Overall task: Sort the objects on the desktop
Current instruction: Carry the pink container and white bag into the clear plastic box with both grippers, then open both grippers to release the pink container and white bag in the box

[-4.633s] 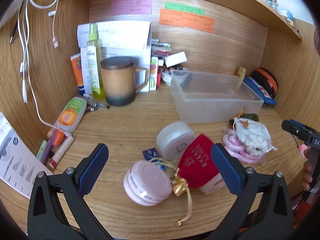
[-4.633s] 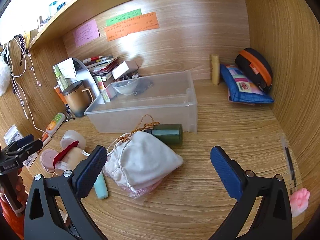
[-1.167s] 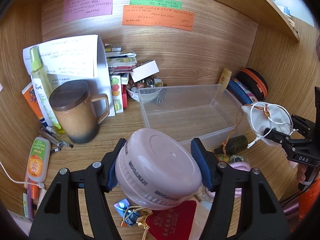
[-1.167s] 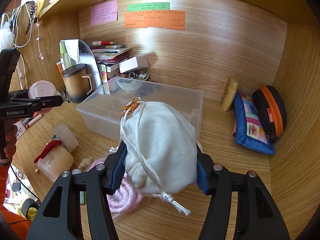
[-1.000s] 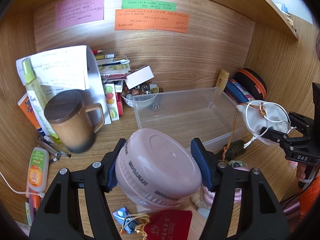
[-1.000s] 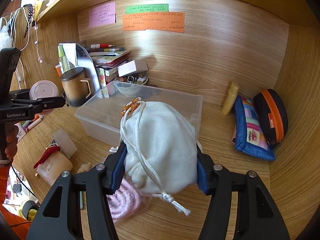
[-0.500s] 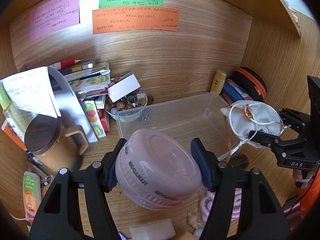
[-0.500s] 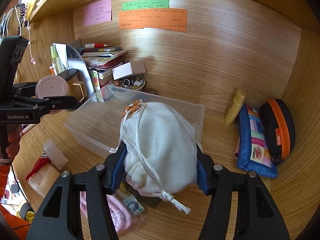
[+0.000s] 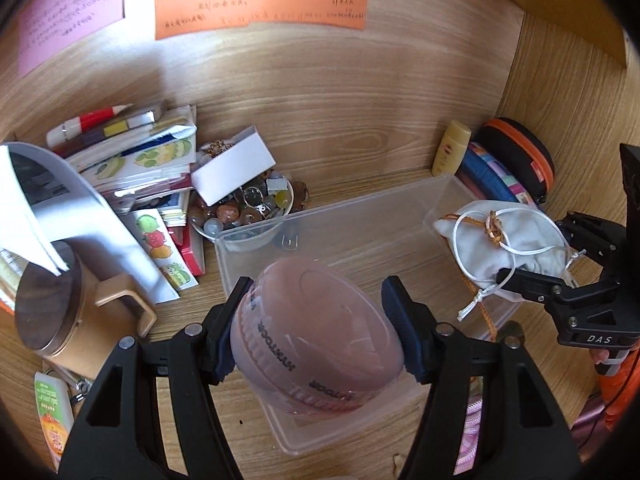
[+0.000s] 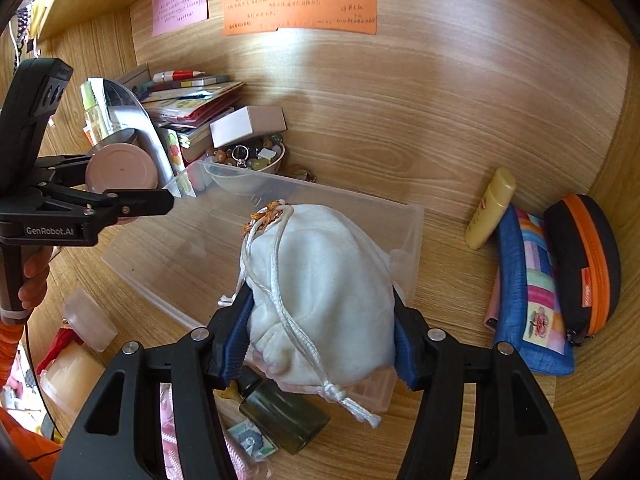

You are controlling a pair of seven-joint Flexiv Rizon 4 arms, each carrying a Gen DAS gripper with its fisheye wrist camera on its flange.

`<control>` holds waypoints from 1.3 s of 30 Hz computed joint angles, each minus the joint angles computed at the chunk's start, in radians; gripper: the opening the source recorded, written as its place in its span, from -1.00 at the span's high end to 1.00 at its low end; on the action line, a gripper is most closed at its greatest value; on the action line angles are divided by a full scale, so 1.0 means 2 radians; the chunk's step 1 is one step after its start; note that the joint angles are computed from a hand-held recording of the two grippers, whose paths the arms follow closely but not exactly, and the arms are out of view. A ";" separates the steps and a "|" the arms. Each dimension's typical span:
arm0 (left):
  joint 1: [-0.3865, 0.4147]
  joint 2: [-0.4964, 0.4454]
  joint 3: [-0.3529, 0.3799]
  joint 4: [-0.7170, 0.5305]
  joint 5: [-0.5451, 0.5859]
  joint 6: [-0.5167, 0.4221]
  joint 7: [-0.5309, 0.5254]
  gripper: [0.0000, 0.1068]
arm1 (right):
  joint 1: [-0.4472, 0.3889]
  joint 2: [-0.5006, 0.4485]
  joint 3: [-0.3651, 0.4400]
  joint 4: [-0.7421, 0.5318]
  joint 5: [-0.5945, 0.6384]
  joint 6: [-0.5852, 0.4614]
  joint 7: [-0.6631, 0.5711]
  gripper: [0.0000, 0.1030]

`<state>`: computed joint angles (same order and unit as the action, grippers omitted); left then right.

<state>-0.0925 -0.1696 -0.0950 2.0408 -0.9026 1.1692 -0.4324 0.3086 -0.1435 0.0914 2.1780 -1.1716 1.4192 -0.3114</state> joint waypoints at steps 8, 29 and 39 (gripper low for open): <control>0.006 -0.038 0.003 -0.036 0.082 -0.026 -0.053 -0.21 | 0.013 -0.022 0.004 -0.012 0.074 -0.006 -0.070 -0.08; 0.017 -0.070 0.006 -0.082 0.218 -0.086 -0.126 -0.21 | 0.048 -0.049 0.006 -0.023 0.244 -0.008 -0.203 -0.14; 0.019 -0.072 -0.003 -0.080 0.217 -0.074 -0.111 -0.30 | 0.060 -0.027 -0.023 -0.005 0.185 -0.003 -0.149 -0.28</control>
<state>-0.0551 -0.3144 -0.1008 1.8807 -0.4689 1.0214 -0.6550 0.4280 -0.1968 0.0457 2.1678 -0.8016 1.4130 -0.6090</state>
